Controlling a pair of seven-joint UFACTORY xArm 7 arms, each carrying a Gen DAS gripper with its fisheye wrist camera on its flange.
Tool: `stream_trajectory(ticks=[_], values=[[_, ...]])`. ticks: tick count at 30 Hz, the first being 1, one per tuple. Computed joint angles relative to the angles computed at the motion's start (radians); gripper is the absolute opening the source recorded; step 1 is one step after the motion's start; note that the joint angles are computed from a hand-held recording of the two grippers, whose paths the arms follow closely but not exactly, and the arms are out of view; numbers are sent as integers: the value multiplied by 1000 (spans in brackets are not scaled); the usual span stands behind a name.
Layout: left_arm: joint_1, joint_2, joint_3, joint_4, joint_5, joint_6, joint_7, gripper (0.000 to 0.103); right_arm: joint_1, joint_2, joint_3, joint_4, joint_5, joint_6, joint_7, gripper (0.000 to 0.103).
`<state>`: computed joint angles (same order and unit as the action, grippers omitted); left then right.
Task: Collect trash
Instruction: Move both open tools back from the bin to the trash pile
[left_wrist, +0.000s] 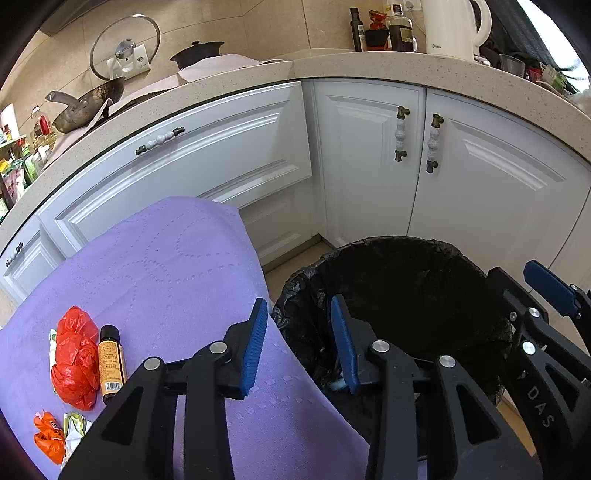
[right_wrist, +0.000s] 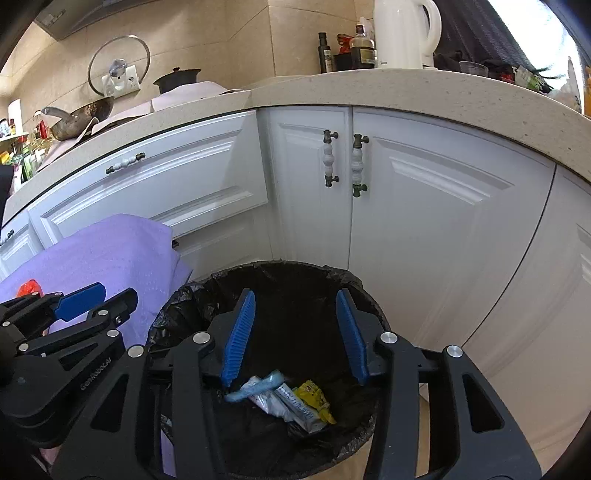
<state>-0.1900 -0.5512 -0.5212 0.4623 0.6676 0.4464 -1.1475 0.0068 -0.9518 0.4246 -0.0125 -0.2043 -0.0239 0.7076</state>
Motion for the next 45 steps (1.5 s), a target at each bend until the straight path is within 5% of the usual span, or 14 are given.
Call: stream_trajectory(ticks=[11,19,26,32,39,45], values=[[-8,-63,-1,-26,-6,10,-11,43,60,-74,-18,-7,-7,71,19,57],[-113,-287,79,-147,-153,93,99,50,161,-141,4,7,-17,162,90,59],[-205,-606,126,-273,-283,302,219,54,303,-140,21,49,-16,210,157,59],[-272,-931,147,-358,-359,583,321,55,380,-64,93,116,-32,210,221,59],[-284,-1241,151,-419,-394,845,413,56,411,98,163,211,-73,177,226,56],[-258,-1415,166,-457,-415,986,491,57,417,217,168,270,-95,189,198,48]])
